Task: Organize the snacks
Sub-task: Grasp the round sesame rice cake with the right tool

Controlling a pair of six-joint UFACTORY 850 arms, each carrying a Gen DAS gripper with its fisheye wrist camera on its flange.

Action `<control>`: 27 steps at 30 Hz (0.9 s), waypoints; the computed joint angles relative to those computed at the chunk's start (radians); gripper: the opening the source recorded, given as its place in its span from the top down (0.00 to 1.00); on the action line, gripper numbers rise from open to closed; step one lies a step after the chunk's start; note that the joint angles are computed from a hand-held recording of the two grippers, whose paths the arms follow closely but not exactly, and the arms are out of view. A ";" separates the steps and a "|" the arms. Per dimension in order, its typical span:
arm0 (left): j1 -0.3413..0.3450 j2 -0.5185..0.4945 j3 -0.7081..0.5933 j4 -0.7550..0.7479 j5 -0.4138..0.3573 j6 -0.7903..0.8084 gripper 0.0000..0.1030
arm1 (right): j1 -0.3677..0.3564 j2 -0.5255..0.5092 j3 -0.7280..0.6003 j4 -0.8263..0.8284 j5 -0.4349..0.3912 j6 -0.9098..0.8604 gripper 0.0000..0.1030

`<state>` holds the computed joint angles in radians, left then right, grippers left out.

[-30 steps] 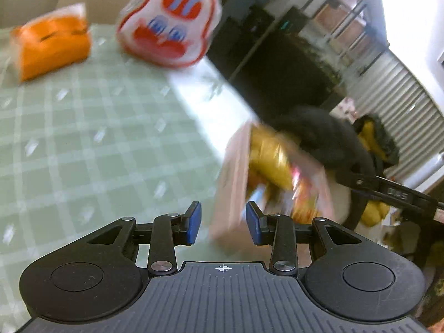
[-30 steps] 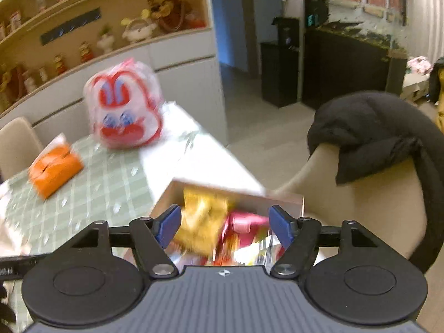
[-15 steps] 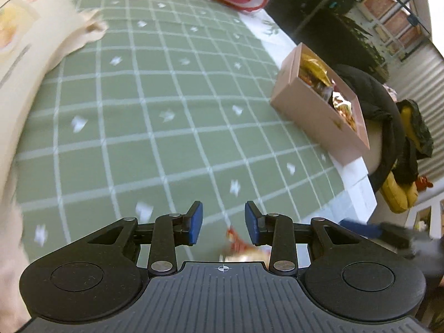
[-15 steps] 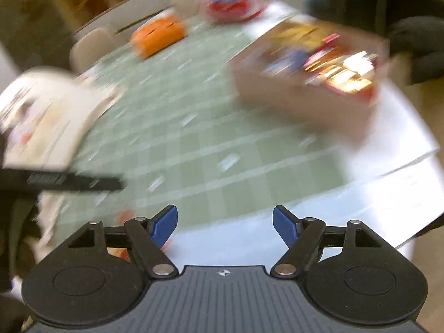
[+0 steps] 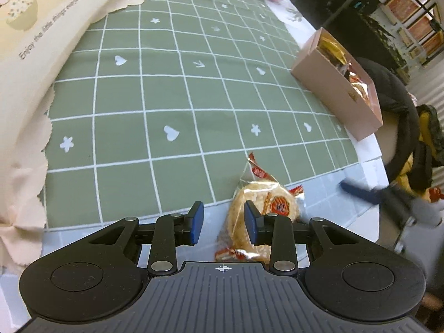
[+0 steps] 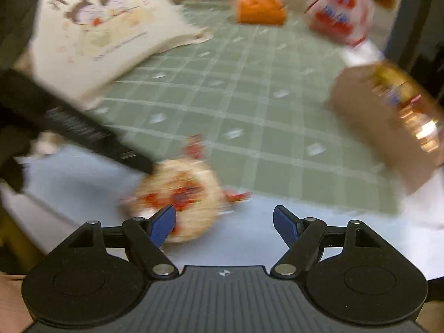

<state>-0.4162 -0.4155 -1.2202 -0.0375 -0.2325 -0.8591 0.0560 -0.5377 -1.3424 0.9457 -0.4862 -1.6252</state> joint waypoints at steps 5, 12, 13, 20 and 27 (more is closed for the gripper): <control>0.003 0.007 0.016 -0.051 0.012 0.019 0.66 | -0.014 0.007 -0.012 0.009 0.045 0.049 0.25; 0.010 0.033 0.047 -0.071 0.026 0.007 0.70 | -0.013 0.003 -0.019 -0.117 -0.219 0.097 0.25; 0.011 0.040 0.055 -0.069 0.030 0.000 0.70 | -0.003 0.016 0.004 -0.127 -0.187 0.063 0.25; 0.019 0.061 0.086 -0.029 0.024 -0.056 0.71 | 0.028 0.061 0.096 -0.056 0.120 -0.162 0.25; 0.005 0.052 0.063 0.169 -0.042 -0.221 0.75 | -0.031 -0.027 -0.100 -0.149 -0.254 0.216 0.25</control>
<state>-0.4116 -0.3639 -1.1575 0.1316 -0.2742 -1.0804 0.0248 -0.5649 -1.4427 0.7966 -0.7403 -1.4091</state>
